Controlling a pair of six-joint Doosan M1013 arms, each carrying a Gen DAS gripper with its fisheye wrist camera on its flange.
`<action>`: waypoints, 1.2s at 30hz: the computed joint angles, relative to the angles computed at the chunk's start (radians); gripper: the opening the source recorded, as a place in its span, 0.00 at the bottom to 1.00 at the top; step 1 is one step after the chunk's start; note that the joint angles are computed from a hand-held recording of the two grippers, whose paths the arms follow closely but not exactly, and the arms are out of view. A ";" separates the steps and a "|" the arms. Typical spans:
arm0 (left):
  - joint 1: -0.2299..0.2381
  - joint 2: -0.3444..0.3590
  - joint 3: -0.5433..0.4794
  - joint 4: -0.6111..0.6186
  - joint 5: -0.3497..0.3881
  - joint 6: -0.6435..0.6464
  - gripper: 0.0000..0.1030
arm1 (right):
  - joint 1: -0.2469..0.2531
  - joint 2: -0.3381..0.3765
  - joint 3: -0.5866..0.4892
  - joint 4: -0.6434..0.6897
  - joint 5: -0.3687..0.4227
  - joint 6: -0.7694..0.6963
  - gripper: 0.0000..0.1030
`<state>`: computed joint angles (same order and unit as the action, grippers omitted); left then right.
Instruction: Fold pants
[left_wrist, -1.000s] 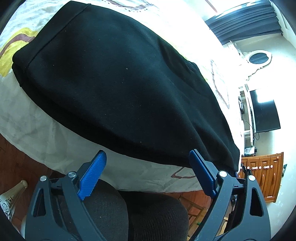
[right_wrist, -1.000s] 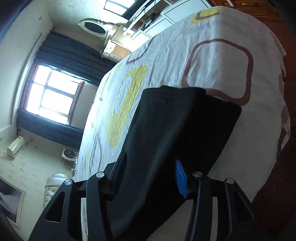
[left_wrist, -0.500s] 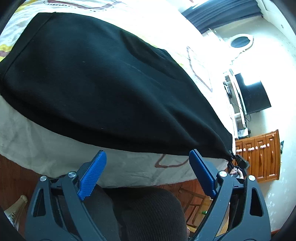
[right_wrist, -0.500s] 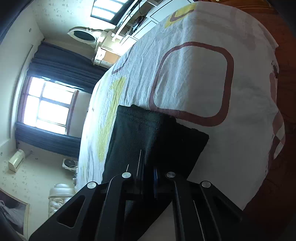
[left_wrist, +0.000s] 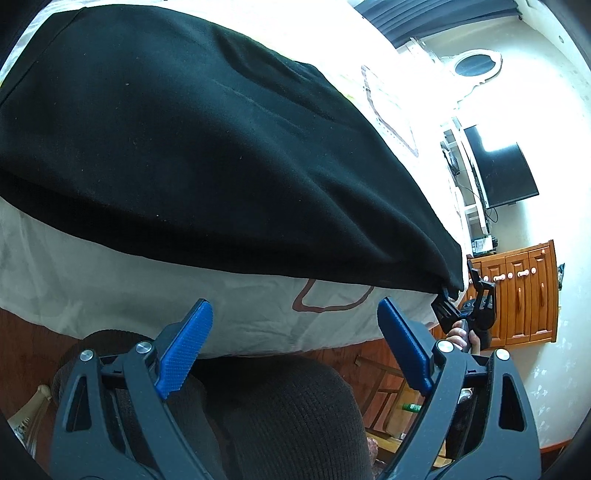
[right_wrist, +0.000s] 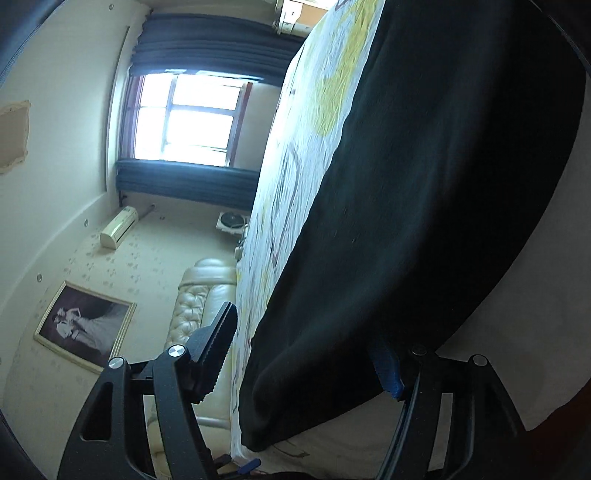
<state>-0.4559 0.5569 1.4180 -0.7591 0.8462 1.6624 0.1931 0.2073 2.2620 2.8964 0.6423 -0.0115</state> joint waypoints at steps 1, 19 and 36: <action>0.000 0.000 0.000 0.003 -0.001 0.000 0.88 | 0.005 0.012 -0.016 -0.047 -0.001 0.025 0.65; 0.000 0.013 -0.009 -0.004 0.016 -0.018 0.88 | 0.061 0.006 -0.089 -0.348 -0.200 0.299 0.07; 0.005 0.018 -0.013 0.000 0.021 -0.043 0.88 | 0.112 0.145 -0.259 -0.529 -0.091 0.298 0.61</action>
